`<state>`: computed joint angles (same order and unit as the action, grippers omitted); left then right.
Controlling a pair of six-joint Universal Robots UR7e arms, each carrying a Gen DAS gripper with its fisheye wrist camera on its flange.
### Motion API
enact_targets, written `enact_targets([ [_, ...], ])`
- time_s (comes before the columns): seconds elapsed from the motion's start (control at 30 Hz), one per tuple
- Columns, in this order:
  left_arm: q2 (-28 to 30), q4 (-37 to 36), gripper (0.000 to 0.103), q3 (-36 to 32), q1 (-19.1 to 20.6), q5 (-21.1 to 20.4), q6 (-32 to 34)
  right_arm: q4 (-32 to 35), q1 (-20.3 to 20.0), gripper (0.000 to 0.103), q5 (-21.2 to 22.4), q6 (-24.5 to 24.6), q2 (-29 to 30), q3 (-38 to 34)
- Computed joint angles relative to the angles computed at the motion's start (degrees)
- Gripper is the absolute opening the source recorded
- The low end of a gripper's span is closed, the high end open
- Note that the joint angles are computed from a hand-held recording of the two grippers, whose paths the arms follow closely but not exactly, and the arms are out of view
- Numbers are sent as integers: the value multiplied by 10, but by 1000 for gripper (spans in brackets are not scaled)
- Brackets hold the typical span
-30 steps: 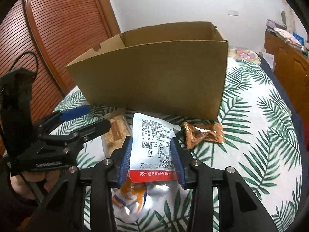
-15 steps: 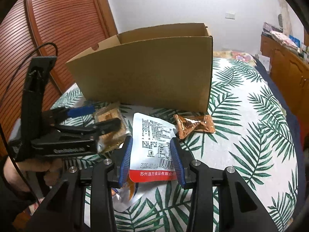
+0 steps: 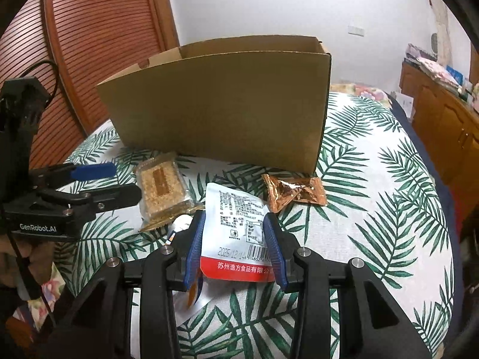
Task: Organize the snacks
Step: 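Grasp the white-red printed packet with the right tool while the left tool grasps the clear biscuit packet, then lift both packets and carry them over the cardboard box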
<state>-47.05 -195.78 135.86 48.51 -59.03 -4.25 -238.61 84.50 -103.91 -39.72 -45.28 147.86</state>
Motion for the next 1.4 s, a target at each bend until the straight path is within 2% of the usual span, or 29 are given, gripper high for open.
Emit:
enact_targets([
  [0.27,24,87,81,-66,10,-7,-78,-14,-11,39,15,0,-9,16],
  [0.53,47,126,81,-97,9,17,-68,-11,-20,39,31,6,-18,25],
  [0.6,53,119,81,-94,2,30,-59,-15,-17,39,28,1,-16,25],
  [0.63,55,114,77,-92,0,35,-54,-17,-16,39,27,0,-14,25],
  [0.67,56,104,72,-87,-4,43,-47,-19,-15,39,27,-1,-12,25],
  [0.73,53,91,57,-78,-3,32,-39,-23,-14,39,28,-1,-9,27],
  [0.83,38,82,46,-61,-1,24,-33,-26,-14,39,29,0,-6,30],
  [1.1,12,44,43,-22,0,6,-15,-27,-8,39,28,1,-1,29],
  [1.4,-6,-12,43,7,-17,18,9,-26,6,39,26,1,-6,29],
])
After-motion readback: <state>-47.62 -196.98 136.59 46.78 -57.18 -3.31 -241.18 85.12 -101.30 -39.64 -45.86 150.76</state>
